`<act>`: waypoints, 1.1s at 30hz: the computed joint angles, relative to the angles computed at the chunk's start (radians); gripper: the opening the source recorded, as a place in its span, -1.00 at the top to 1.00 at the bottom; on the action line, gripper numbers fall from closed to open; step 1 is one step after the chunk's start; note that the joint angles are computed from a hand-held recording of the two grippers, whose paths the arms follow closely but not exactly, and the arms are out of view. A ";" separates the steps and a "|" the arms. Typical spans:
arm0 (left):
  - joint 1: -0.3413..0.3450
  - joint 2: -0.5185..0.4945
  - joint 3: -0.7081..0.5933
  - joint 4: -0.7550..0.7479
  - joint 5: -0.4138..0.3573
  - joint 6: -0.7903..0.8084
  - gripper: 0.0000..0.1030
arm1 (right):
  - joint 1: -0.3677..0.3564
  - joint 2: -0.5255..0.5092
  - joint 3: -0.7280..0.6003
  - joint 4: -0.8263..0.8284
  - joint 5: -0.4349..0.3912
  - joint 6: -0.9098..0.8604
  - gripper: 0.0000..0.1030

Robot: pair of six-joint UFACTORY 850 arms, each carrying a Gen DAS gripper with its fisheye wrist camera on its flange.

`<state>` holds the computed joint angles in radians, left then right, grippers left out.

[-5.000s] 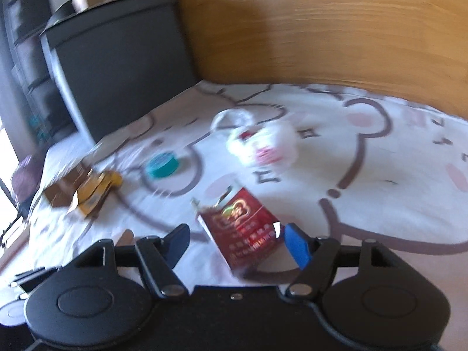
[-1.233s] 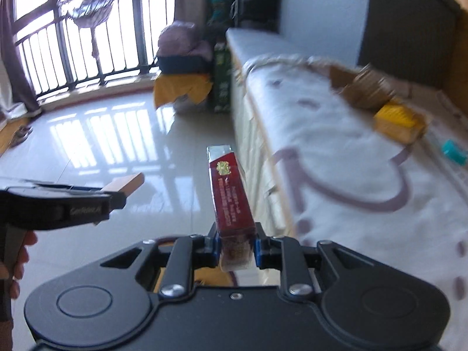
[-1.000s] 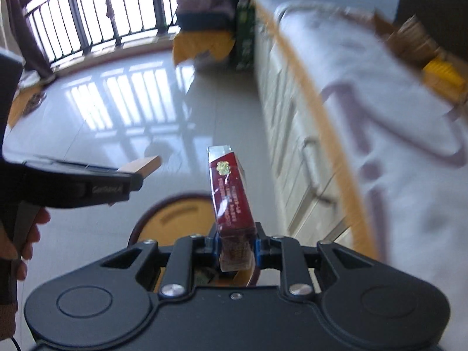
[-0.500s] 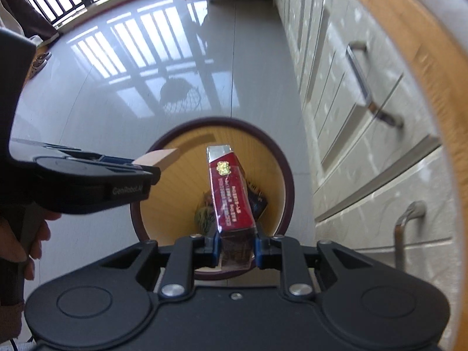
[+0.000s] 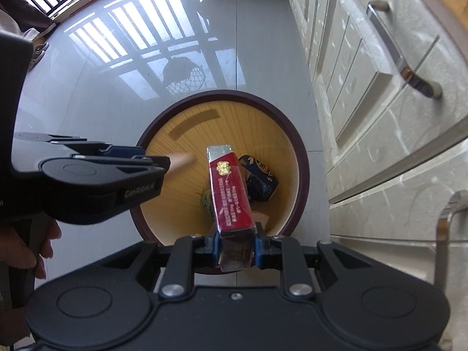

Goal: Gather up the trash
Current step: 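Open the left gripper dropping the wooden stick while the right gripper drops the red box, then hold both open grippers above the bin, then raise them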

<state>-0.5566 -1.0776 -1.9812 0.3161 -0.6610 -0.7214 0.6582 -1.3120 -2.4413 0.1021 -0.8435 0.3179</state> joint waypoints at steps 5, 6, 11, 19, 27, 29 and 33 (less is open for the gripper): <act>0.003 -0.015 -0.016 -0.005 -0.041 0.034 0.06 | 0.000 -0.037 -0.057 0.003 -0.030 0.007 0.56; 0.004 -0.019 -0.021 -0.013 -0.051 0.046 0.05 | 0.001 -0.047 -0.075 0.002 -0.041 0.009 0.56; 0.010 -0.019 -0.015 -0.054 -0.074 0.093 -0.13 | 0.001 -0.081 -0.135 -0.018 -0.069 0.030 0.56; 0.018 -0.004 0.016 -0.067 -0.072 0.079 -0.37 | -0.002 0.037 0.083 -0.012 0.153 0.053 -0.05; 0.019 -0.007 0.015 -0.093 -0.084 0.084 -0.61 | -0.005 0.052 0.113 -0.045 0.145 0.059 -0.17; 0.020 -0.007 0.016 -0.096 -0.086 0.082 -0.66 | -0.005 0.052 0.115 -0.050 0.132 0.052 -0.18; 0.019 -0.003 0.020 -0.081 -0.090 0.061 -0.67 | -0.004 0.054 0.119 -0.060 0.110 0.022 -0.24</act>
<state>-0.5378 -1.0804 -1.9610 0.2347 -0.7511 -0.6606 0.6546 -1.2581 -2.3218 0.0422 -0.7334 0.3399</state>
